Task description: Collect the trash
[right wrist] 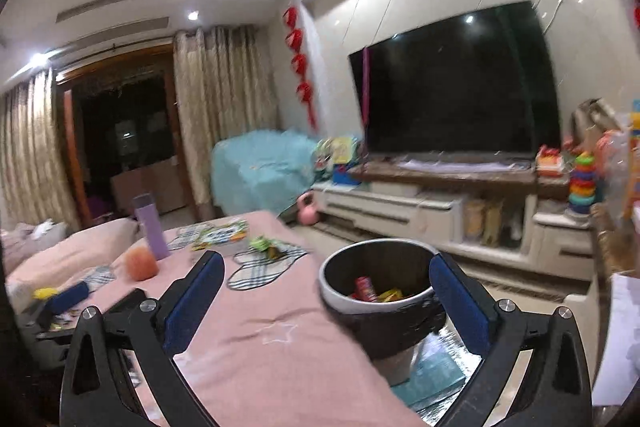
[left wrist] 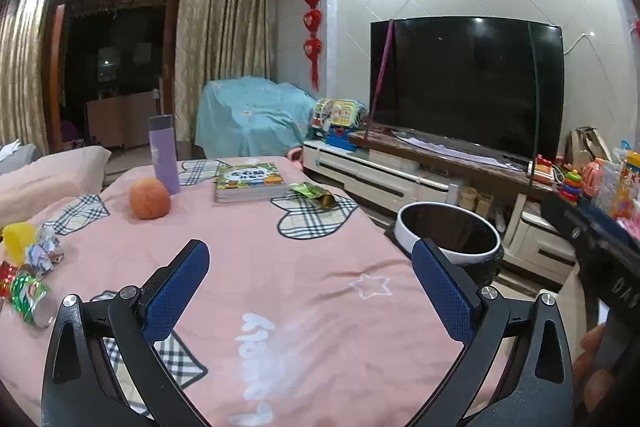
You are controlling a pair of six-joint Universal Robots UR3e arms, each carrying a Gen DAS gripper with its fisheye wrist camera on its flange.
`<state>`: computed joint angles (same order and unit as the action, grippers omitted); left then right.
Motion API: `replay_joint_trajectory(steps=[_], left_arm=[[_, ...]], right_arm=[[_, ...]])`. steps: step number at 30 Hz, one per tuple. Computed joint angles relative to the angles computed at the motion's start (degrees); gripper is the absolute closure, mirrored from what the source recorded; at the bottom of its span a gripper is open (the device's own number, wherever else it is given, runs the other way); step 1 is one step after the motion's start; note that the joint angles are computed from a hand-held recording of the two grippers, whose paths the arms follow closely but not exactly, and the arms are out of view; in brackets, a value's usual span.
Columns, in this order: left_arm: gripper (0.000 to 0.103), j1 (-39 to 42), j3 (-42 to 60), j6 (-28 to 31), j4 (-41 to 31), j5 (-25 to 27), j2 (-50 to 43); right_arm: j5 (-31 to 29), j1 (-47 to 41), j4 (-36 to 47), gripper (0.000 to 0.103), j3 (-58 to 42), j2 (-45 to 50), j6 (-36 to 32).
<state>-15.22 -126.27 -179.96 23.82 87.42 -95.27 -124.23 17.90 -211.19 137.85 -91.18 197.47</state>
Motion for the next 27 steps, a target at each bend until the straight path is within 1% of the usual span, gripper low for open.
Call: replay_joint_trajectory(steps=[4, 8, 13, 17, 27], left_arm=[[0.0, 0.9, -2.2, -0.1, 5.5, 1.5, -2.4], [0.0, 1.6, -2.3, -0.8, 6.6, 2.9, -4.6], [0.0, 1.5, -1.9, -0.7, 7.9, 4.7, -7.5], [0.0, 0.8, -2.4, -0.4, 9.3, 6.2, -8.5], [0.0, -0.5, -3.2, -0.5, 12.3, 9.2, -9.5]], right_arm=[[-1.1, 0.8, -5.6, 0.0, 0.4, 6.7, 0.7], [-5.1, 3.4, -10.0, 0.0, -0.9, 12.6, -0.3], [-8.8, 6.1, -9.1, 0.0, -2.6, 14.9, -0.8], [-8.8, 6.2, -7.4, 0.0, -3.0, 15.6, -0.1], [-8.9, 5.6, -7.3, 0.0, -2.0, 16.8, 2.2]])
